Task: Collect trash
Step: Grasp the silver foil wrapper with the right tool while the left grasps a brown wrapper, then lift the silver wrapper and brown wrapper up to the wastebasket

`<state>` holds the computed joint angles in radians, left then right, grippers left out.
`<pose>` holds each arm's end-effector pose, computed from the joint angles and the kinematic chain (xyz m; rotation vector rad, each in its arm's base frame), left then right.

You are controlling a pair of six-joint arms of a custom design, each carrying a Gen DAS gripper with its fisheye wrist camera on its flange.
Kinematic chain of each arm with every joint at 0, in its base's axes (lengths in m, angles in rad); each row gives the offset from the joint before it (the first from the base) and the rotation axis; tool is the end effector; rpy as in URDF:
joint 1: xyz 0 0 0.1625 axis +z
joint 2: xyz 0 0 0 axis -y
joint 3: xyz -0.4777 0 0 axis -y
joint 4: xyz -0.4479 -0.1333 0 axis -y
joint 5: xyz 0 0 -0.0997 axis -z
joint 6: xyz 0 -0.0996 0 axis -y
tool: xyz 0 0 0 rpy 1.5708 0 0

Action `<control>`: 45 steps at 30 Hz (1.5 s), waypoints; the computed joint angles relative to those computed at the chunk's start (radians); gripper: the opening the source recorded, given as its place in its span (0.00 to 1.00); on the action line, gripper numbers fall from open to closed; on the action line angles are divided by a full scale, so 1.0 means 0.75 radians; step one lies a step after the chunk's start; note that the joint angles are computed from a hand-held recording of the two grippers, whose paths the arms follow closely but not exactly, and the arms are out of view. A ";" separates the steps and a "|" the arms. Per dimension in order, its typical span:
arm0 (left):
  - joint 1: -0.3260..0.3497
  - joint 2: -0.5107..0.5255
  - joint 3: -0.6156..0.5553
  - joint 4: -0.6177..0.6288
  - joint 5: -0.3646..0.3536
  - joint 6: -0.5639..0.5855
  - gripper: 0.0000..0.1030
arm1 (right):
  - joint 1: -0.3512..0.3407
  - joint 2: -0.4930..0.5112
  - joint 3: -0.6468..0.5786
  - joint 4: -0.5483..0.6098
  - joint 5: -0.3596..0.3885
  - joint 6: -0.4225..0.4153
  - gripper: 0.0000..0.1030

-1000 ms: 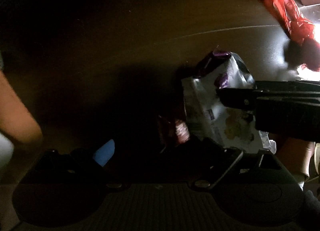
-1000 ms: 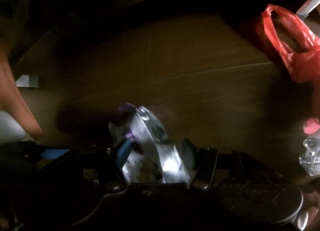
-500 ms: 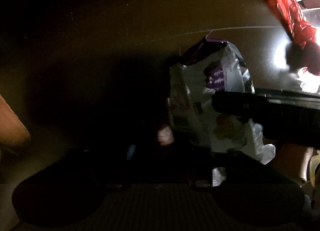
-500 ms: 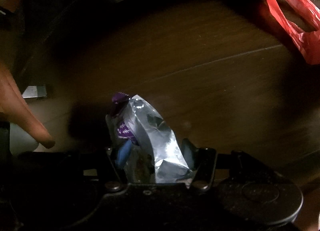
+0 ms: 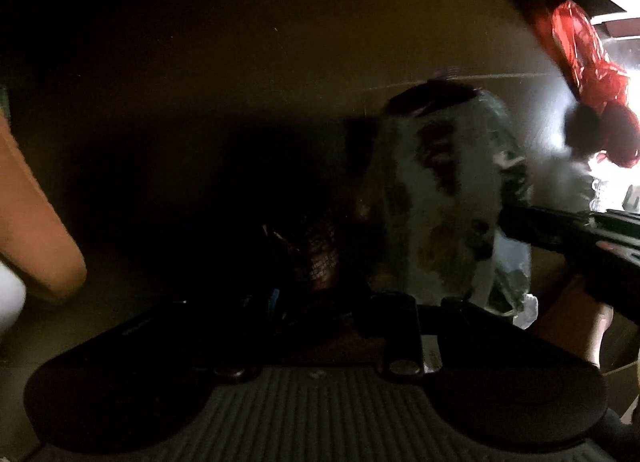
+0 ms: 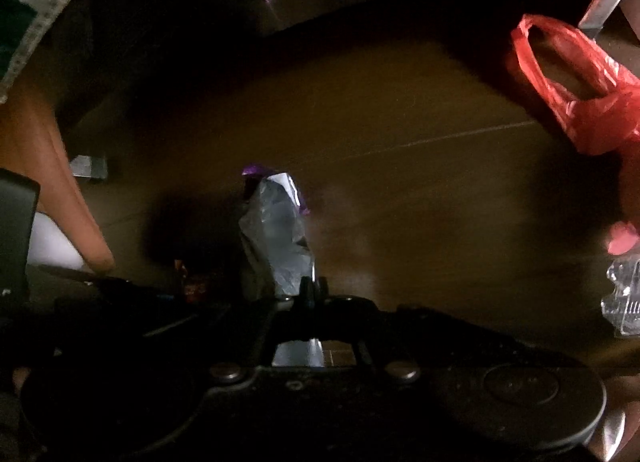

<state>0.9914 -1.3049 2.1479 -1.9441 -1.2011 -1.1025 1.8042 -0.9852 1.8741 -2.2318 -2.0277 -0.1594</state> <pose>-0.1159 -0.4863 0.1611 -0.5493 2.4936 0.0515 0.2311 -0.5857 0.1033 0.5893 -2.5988 -0.2817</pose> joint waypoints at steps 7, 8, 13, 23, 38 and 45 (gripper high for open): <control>0.004 -0.014 0.008 -0.019 0.003 -0.028 0.32 | 0.002 -0.015 -0.035 -0.025 -0.081 -0.088 0.00; 0.005 -0.013 0.009 -0.022 0.001 -0.025 0.32 | 0.005 -0.011 -0.033 -0.039 -0.091 -0.102 0.00; 0.005 -0.002 -0.016 -0.006 0.010 0.008 0.32 | 0.039 -0.026 -0.059 -0.023 -0.138 -0.142 0.00; -0.139 -0.072 -0.079 0.098 0.058 -0.030 0.32 | 0.181 -0.118 -0.089 -0.032 -0.194 -0.228 0.00; -0.586 -0.172 -0.288 0.239 0.268 -0.049 0.32 | 0.462 -0.433 -0.101 -0.108 -0.146 -0.221 0.00; -0.776 -0.130 -0.485 0.453 0.486 -0.130 0.32 | 0.592 -0.540 -0.153 -0.217 -0.186 -0.368 0.00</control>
